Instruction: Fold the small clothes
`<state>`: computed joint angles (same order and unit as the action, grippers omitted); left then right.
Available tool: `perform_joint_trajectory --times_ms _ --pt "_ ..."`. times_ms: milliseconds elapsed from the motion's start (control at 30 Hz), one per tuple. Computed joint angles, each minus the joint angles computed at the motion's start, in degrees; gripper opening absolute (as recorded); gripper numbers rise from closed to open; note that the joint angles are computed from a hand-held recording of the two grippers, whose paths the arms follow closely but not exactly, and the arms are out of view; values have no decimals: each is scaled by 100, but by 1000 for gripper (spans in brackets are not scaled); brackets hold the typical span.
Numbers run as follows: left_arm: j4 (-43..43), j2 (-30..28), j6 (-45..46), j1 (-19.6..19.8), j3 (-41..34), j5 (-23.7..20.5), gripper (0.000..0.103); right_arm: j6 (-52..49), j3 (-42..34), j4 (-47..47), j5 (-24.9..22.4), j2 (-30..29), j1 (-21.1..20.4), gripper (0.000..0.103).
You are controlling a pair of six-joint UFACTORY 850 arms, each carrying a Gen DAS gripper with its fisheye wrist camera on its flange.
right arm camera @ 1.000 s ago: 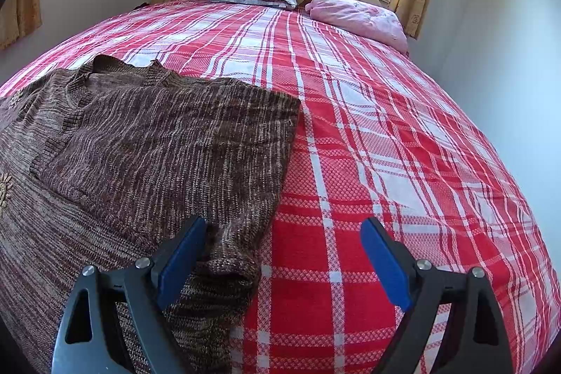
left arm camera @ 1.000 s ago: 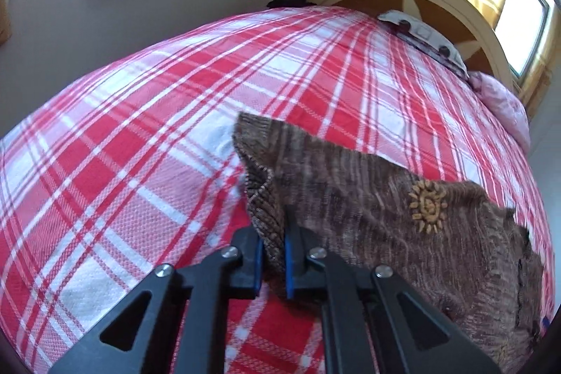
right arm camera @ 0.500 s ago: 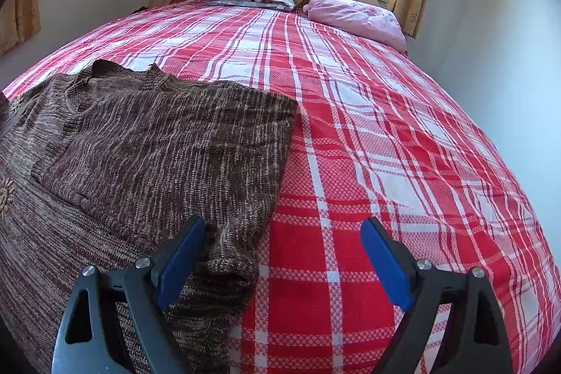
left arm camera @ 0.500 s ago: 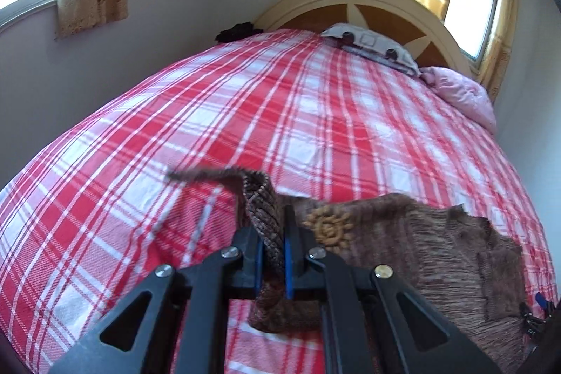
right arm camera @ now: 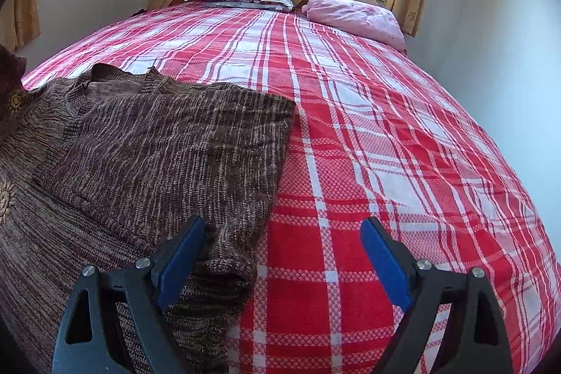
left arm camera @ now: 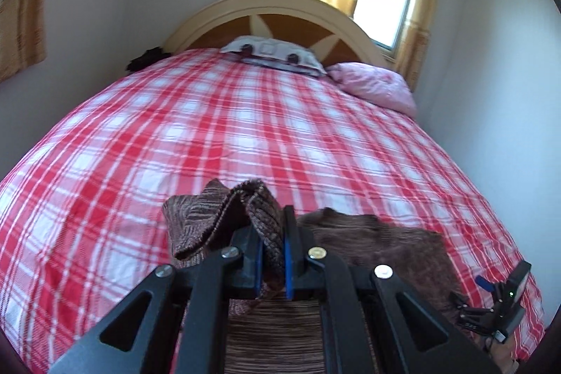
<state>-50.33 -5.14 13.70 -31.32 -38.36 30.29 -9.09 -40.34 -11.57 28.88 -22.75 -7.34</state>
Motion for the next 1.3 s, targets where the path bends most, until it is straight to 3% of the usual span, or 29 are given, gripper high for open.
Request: perform_joint_trajectory --times_ms 500,667,733,800,867,933,1000,1300 --pt "412 -1598 -47 -857 -1475 -566 9 675 -30 -604 23 -14 -138 90" --pt "-214 -2168 783 -1046 -1937 -883 10 747 -44 -646 14 -20 -155 90" --pt "-220 -2299 858 -1080 -1997 -981 16 737 -43 -629 15 -20 -152 90" --pt "-833 -2376 1530 -1171 -2043 -905 17 740 -46 -633 14 -23 -152 90" --pt "-1075 -2351 1884 -1242 -1997 -843 31 714 -49 -613 1 -24 -151 90" --pt "-1480 -2279 2379 -1338 -1921 -606 74 726 -60 -624 -19 -30 -152 90" --pt "-1529 -2188 2459 -1429 -1788 -195 80 799 -73 -697 -33 -34 -170 90" --pt "-2650 -1509 3312 -1260 -996 645 92 1399 -111 -1254 -44 -46 -281 90"
